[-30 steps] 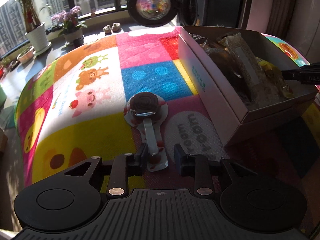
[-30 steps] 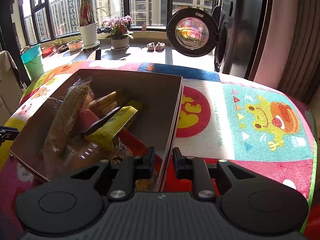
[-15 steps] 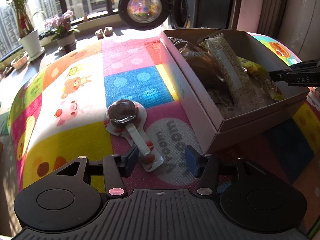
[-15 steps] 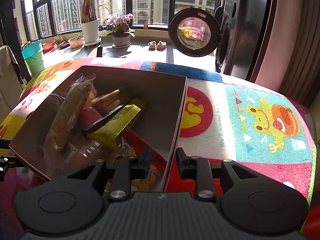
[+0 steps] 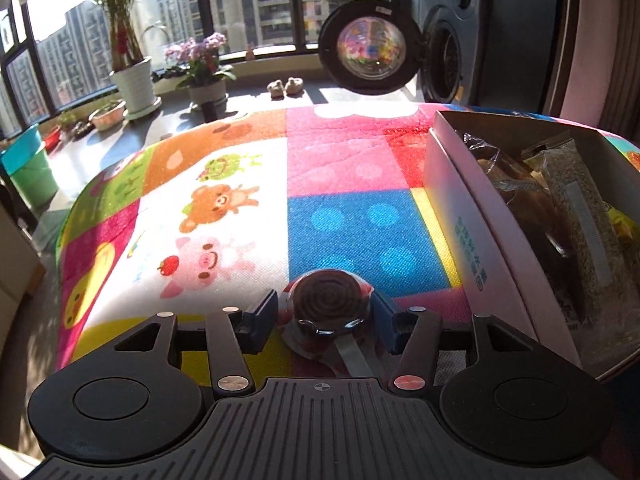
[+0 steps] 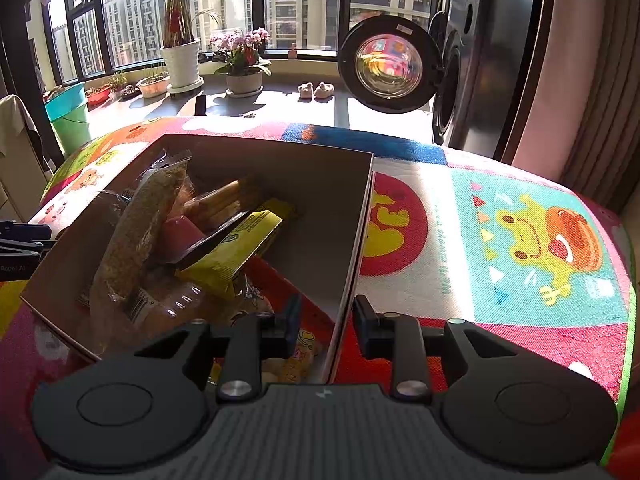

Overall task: Organize objects
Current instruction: 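Carry the lollipop into the box and open the left tool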

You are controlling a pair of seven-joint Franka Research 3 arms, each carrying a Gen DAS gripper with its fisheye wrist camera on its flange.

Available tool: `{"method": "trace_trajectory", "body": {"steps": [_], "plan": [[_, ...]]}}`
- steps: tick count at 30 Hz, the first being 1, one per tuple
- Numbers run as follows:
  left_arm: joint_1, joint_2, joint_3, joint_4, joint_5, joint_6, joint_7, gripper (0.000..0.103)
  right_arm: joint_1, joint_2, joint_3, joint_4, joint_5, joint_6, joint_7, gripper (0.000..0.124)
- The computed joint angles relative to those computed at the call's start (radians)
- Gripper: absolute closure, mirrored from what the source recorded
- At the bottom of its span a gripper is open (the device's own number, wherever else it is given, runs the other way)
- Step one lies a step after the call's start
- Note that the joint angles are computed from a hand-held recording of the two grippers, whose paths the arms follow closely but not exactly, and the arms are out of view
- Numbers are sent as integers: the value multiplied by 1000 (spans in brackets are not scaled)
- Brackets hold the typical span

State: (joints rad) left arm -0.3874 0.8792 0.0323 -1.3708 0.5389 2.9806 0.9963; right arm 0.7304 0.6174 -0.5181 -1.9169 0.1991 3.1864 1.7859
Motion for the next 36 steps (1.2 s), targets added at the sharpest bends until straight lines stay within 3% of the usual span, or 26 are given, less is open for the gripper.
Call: {"method": "trace_trajectory", "body": {"steps": [3, 5, 6, 9, 13, 18, 21, 25, 29, 34, 36], "plan": [[15, 7, -13, 10, -15, 4, 3, 46, -5, -3, 5, -1, -2, -1, -4, 95], [55, 4, -69, 9, -35, -11, 57, 47, -7, -3, 7, 0, -2, -1, -5, 95], [93, -1, -122, 2, -58, -21, 104, 53, -7, -3, 7, 0, -2, -1, -6, 95], [186, -17, -257, -21, -145, -58, 246, 53, -7, -2, 7, 0, -1, -1, -4, 95], [162, -79, -230, -76, -162, -18, 287, 53, -9, -3, 7, -1, 0, 3, -5, 95], [204, -134, -297, -113, -218, 47, 375, 53, -18, -6, 18, -5, 8, 13, -15, 95], [241, -132, -371, -110, -259, 69, 437, 53, -20, -7, 22, -8, 18, 18, -22, 95], [168, -90, -323, -56, -262, 93, 443, 53, -17, -4, 21, -9, 31, 23, -32, 95], [147, -13, -342, 37, -273, 55, 480, 53, -13, -2, 17, -7, 40, 20, -39, 95], [64, 8, -244, 67, -247, 62, 459, 52, -10, -2, 14, -5, 41, 14, -44, 95], [59, 7, -236, 65, -240, 68, 451, 52, -5, 0, 8, -4, 39, 11, -41, 95]]}}
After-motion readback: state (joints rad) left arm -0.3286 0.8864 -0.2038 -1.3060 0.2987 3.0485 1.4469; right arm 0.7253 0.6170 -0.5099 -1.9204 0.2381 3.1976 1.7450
